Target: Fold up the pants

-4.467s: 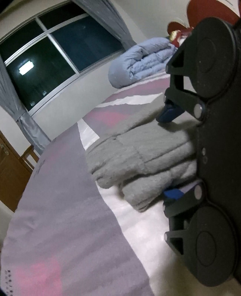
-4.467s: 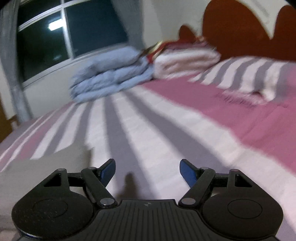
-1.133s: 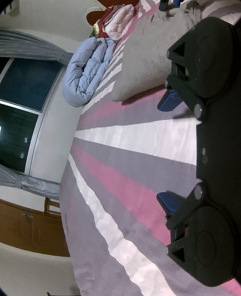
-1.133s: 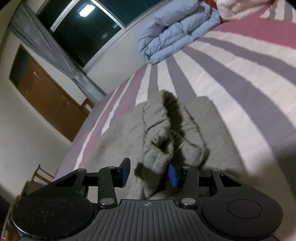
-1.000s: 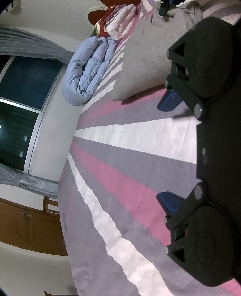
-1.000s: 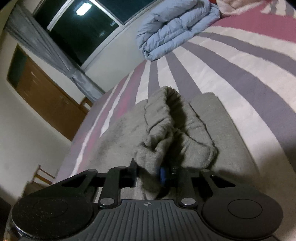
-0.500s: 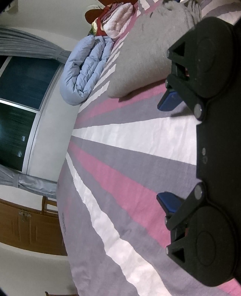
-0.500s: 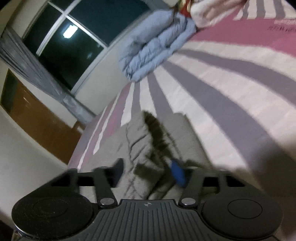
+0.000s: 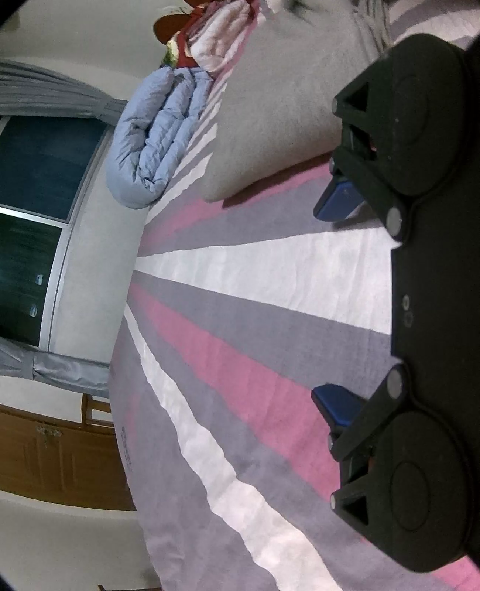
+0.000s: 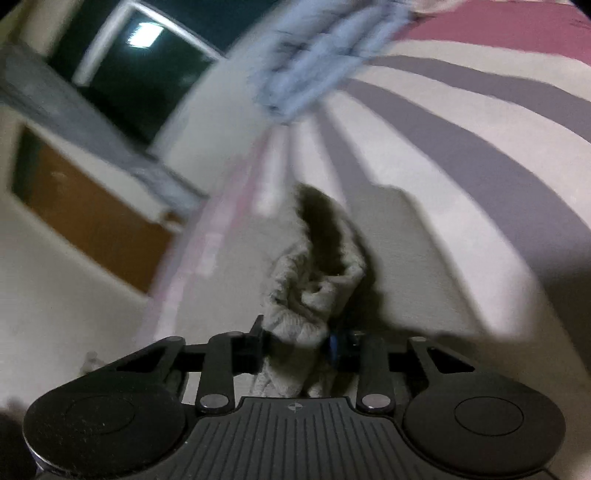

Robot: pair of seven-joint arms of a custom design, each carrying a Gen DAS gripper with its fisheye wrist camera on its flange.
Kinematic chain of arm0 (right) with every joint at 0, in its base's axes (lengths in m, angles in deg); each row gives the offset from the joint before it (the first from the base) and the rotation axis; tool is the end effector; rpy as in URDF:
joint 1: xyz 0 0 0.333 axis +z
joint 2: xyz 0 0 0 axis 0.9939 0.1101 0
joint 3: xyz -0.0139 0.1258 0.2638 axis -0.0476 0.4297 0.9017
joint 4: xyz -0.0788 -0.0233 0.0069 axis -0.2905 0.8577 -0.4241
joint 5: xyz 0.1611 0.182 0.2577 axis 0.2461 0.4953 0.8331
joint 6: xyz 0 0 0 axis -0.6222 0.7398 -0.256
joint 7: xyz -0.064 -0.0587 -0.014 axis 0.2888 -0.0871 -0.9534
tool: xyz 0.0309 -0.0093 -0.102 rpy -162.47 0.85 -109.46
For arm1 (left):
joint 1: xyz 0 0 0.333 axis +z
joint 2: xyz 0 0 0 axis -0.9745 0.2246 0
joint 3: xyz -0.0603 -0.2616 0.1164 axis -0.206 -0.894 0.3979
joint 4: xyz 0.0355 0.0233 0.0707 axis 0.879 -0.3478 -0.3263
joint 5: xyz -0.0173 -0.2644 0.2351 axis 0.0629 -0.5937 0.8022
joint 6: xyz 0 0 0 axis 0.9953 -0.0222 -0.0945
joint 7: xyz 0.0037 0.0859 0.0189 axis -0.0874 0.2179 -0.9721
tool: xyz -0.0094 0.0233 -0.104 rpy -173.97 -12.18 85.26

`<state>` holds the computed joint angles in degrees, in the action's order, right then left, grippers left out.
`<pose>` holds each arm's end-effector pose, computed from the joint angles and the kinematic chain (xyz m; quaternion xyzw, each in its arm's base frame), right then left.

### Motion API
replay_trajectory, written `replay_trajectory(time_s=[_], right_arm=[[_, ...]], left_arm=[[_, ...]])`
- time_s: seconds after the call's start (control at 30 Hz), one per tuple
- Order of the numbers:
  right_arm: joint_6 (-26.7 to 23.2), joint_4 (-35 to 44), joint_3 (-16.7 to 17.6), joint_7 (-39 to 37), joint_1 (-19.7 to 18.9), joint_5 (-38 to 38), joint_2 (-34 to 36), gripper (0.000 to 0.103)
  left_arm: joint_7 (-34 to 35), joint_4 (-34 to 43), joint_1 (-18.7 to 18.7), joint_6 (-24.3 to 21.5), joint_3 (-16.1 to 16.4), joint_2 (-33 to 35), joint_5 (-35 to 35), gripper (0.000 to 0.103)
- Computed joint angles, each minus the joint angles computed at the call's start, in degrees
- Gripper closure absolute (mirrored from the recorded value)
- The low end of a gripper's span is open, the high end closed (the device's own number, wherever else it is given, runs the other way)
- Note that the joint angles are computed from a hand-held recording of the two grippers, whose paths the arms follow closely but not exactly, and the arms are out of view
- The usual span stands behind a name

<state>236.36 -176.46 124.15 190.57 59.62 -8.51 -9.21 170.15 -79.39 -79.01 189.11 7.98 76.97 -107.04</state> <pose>0.3628 0.1412 0.4862 -0.2389 0.7963 -0.1565 0.5333 0.5737 -0.0866 0.4251 -0.4983 0.7217 -0.4463 0.1781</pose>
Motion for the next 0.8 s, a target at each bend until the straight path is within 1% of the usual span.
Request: replay_trajectory(time_s=[0.03, 0.1, 0.17, 0.2, 0.23, 0.3, 0.33, 0.4, 0.43, 0.53, 0.63, 0.67, 0.7, 0.73, 0.77, 0.8], right_arm=[[1.1, 0.2, 0.4, -0.2, -0.8, 0.1, -1.5, 0.073], [1.2, 0.1, 2.2, 0.2, -2.6, 1.5, -6.0, 0.073], [-0.4, -1.5, 4.3, 2.1, -4.3, 2.9, -11.7, 0.073], [-2.1, -2.4, 5.0, 3.5, -4.7, 3.1, -13.7, 0.073], [-3.7, -3.6, 5.1, 4.9, -4.3, 3.2, -14.4, 0.073], [-11.2, -3.7, 3.3, 5.1, -2.3, 1.2, -11.7, 0.073], [-13.0, -3.8, 2.6, 4.6, -1.4, -0.1, -9.7, 0.073], [-9.6, -5.7, 4.6, 7.7, -2.5, -0.6, -10.2, 0.073], [-9.6, -5.9, 4.5, 8.6, -2.5, -1.0, -10.5, 0.073], [-10.7, -4.9, 4.1, 9.6, -3.1, -3.5, -10.9, 0.073], [-11.3, -5.9, 2.7, 10.8, -1.8, -5.6, -14.0, 0.073], [-12.5, -6.1, 2.7, 11.6, -1.4, -6.1, -15.6, 0.073], [-13.3, -5.9, 2.7, 12.0, -1.7, -7.0, -15.8, 0.073], [-14.6, -6.2, 2.5, 12.4, -1.1, -7.7, -16.1, 0.073], [-14.9, -6.6, 2.0, 13.1, -0.6, -8.1, -15.0, 0.073], [-13.5, -7.4, 1.9, 14.6, -0.4, -8.1, -14.4, 0.073]], left_arm=[[0.3, -0.1, -0.2, 0.4, -0.1, 0.0, 0.1, 0.014], [1.0, -0.3, -0.3, 0.9, -0.2, 0.0, 0.0, 0.014], [1.4, -0.5, -0.1, 0.6, -0.2, -0.3, -0.5, 0.014], [1.4, -0.5, -0.1, 0.6, -0.1, -0.3, -0.6, 0.014], [1.3, -0.6, -0.2, 0.5, 0.0, -0.3, -0.5, 0.013], [0.9, -0.6, -0.4, 1.0, 0.0, -0.2, 0.2, 0.013], [0.9, -0.6, -0.6, 1.4, -0.1, -0.3, 0.4, 0.013], [1.4, -0.8, -0.7, 2.0, -0.3, -0.3, 0.4, 0.013], [1.7, -0.8, -0.7, 1.9, -0.3, -0.4, 0.4, 0.013], [1.1, -0.9, -0.6, 1.7, -0.2, -0.3, 1.0, 0.013], [1.0, -0.9, -0.6, 1.7, -0.3, -0.3, 1.1, 0.013], [0.9, -0.9, -0.6, 1.7, -0.3, -0.3, 1.2, 0.013], [0.7, -0.9, -0.6, 1.7, -0.3, -0.3, 1.4, 0.013], [0.5, -0.9, -0.6, 1.7, -0.3, -0.3, 1.7, 0.012], [0.1, -0.9, -0.6, 1.7, -0.3, -0.3, 2.1, 0.012], [0.1, -0.9, -0.6, 1.7, -0.3, -0.3, 2.2, 0.012]])
